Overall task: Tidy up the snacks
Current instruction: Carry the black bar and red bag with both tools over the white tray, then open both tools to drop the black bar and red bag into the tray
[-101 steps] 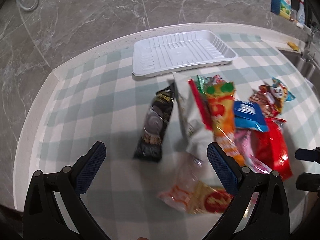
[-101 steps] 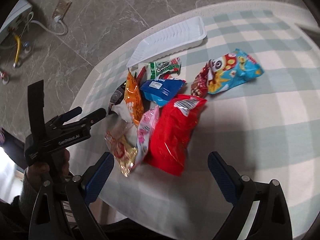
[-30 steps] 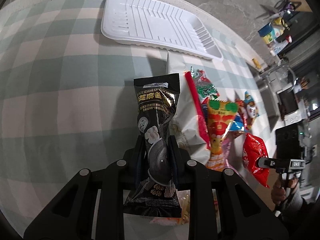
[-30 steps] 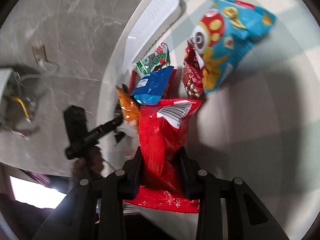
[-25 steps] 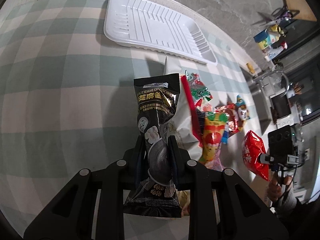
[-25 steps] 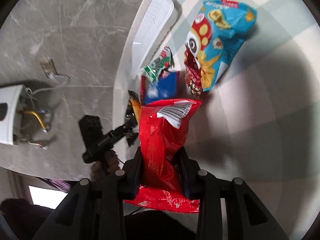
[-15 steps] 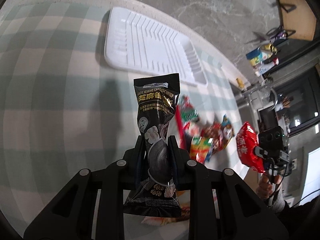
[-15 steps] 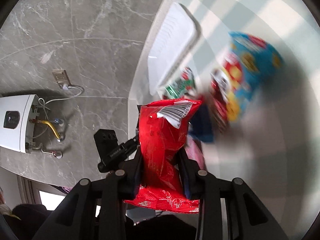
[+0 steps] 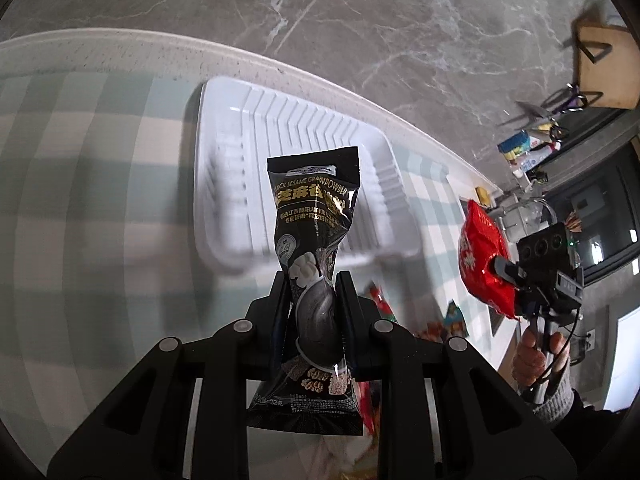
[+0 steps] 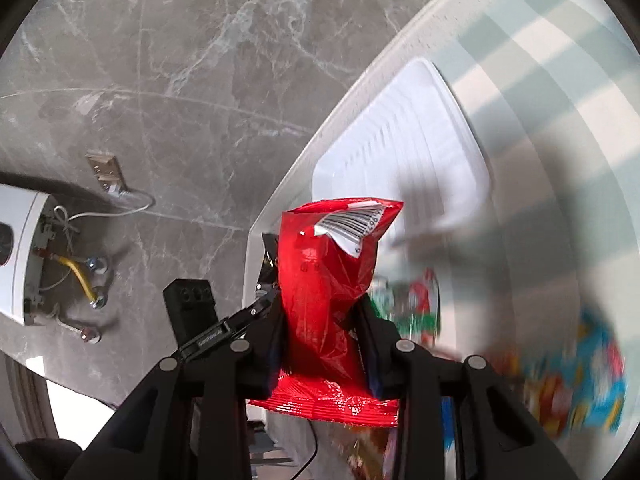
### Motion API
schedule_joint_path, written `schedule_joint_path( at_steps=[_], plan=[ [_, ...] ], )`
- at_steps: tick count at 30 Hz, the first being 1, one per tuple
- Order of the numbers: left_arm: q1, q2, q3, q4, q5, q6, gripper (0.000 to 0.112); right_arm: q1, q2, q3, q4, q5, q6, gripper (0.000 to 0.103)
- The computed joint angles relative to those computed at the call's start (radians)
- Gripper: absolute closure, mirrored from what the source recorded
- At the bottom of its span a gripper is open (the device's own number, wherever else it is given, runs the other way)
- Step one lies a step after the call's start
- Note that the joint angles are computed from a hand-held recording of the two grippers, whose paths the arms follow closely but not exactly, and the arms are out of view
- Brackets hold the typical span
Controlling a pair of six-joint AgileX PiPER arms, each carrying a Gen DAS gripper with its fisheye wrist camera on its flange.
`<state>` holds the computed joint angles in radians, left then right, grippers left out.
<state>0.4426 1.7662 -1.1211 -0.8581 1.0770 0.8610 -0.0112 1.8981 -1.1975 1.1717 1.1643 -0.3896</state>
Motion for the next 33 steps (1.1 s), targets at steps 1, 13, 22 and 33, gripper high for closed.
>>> schedule_joint_path(
  at_steps=[1, 13, 22, 33],
  plan=[
    [-0.015, 0.019, -0.018, 0.004, -0.012, -0.013, 0.091, 0.007, 0.024, -0.032, -0.010, -0.007, 0.012, 0.068],
    [-0.151, 0.277, -0.322, 0.085, -0.090, -0.171, 0.091, 0.057, 0.319, -0.376, -0.126, -0.065, 0.146, 0.068],
    [-0.215, 0.394, -0.479, 0.190, -0.141, -0.268, 0.091, 0.089, 0.416, -0.493, -0.210, -0.087, 0.205, 0.067],
    [-0.256, 0.389, -0.440, 0.255, -0.255, -0.302, 0.088, 0.145, 0.437, -0.556, -0.369, -0.124, 0.272, 0.058]
  ],
)
